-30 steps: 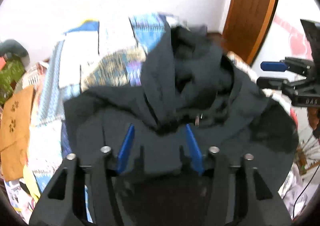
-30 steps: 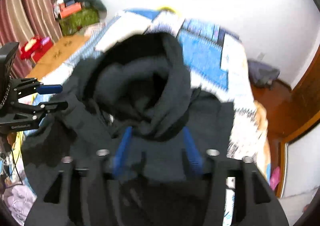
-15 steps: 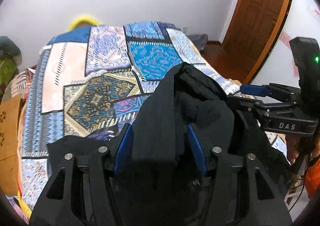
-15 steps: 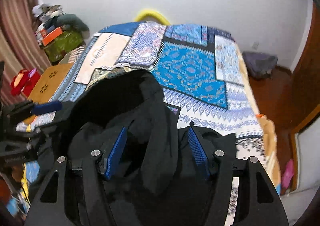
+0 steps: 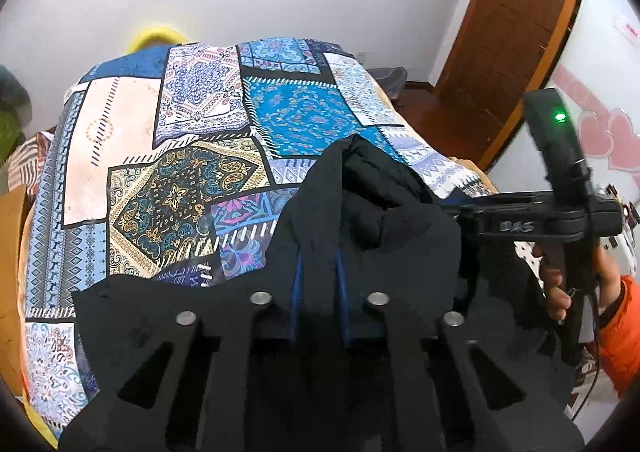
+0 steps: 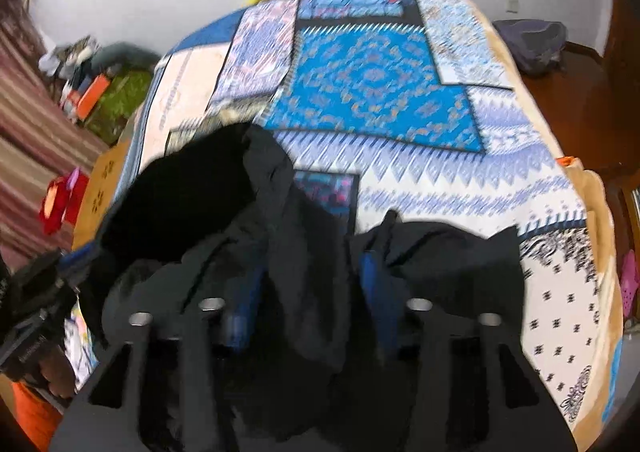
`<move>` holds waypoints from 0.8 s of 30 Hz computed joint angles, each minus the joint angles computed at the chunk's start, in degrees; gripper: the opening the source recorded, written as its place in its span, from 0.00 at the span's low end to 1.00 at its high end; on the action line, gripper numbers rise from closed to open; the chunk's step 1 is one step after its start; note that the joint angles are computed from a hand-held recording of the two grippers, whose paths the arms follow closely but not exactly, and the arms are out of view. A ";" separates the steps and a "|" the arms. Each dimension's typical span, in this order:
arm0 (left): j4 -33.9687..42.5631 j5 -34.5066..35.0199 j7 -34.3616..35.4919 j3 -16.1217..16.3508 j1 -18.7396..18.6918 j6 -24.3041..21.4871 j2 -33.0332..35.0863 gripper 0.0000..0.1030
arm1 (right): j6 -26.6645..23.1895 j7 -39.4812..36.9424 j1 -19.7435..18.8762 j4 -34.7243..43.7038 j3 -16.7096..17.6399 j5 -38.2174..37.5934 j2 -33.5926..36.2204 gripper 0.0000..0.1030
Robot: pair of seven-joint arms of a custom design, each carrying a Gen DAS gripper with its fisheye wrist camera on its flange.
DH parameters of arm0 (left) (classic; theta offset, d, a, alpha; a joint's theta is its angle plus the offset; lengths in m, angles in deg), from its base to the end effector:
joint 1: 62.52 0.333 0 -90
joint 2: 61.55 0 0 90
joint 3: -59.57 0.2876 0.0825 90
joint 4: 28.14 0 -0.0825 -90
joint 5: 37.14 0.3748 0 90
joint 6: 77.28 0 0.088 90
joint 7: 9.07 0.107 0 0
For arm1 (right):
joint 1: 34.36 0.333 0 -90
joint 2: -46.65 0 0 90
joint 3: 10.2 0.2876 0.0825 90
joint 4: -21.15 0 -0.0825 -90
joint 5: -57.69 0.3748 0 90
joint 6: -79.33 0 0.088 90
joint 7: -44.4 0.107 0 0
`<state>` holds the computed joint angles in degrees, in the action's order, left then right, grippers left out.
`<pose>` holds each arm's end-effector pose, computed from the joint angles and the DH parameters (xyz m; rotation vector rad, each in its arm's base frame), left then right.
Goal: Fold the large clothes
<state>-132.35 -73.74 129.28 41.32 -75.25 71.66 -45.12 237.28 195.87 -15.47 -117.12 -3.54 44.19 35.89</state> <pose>0.5712 -0.3109 0.4171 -0.9834 2.7170 -1.0750 0.4506 0.2270 0.4187 -1.4118 2.1966 -0.2400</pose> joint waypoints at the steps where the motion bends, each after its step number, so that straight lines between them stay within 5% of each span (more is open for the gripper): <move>1: -1.13 -0.68 0.88 -0.23 0.30 0.29 -1.11 0.10 | -0.56 -0.65 0.16 0.28 -0.08 0.19 0.07 0.16; 7: -9.49 -8.63 9.17 0.27 1.51 -0.69 -10.15 0.09 | -4.86 6.67 -0.60 -0.47 4.79 -11.11 -7.40 0.11; 11: -15.64 -14.38 15.69 3.29 1.32 -5.21 -16.94 0.09 | -9.64 6.18 1.77 -0.92 7.49 -14.18 -12.91 0.11; 24: -31.61 -8.20 13.99 9.64 1.17 -4.84 -28.60 0.21 | -24.26 1.62 11.47 -3.28 10.60 -9.64 -20.57 0.32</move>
<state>-163.97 -81.94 143.27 50.95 -74.08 66.82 -73.72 213.02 197.49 -3.99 -120.41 7.06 34.55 15.32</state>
